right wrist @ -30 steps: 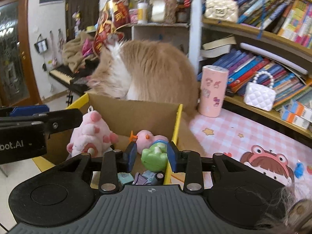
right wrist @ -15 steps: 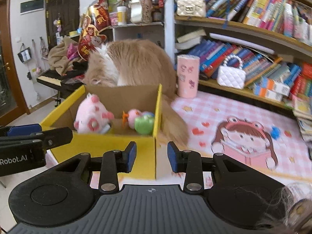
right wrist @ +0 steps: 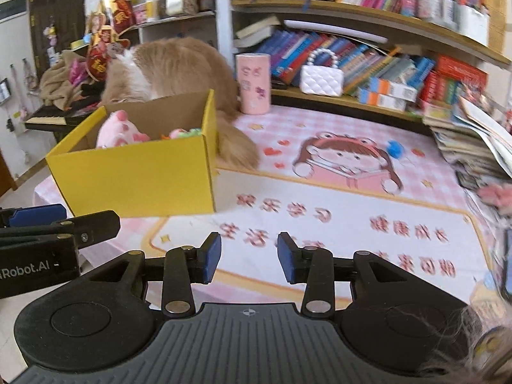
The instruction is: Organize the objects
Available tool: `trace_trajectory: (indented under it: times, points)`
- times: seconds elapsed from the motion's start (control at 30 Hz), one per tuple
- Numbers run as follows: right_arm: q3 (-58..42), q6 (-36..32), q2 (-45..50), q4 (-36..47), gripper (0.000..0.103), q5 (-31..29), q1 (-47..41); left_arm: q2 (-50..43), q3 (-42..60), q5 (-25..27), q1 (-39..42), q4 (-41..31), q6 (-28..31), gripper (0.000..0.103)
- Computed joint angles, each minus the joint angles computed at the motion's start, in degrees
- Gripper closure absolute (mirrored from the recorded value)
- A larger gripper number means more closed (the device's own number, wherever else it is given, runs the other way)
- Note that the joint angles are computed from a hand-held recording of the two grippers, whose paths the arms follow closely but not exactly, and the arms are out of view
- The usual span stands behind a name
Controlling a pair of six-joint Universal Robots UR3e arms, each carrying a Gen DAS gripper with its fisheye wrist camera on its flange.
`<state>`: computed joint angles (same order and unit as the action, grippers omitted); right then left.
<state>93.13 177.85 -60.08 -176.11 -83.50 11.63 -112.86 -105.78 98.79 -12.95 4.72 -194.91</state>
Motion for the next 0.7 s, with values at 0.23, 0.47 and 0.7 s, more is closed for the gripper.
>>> trace_trajectory:
  times: [0.23,0.47,0.7]
  points:
    - [10.6,2.6,-5.5,-4.7,0.063,-2.8,-1.1,-0.6,0.0,-1.1,-3.0,-0.5,1.7,0.033]
    - [17.7,4.6,-9.7,-7.0,0.059,-5.6,-2.5,-2.4,3.0,-1.6,-5.5,-2.0,2.6,0.025]
    - [22.5,6.6,-13.1,-8.2,0.054,-8.7,-4.3,-5.4,7.9,-1.0,-8.3,-4.0,3.8,0.018]
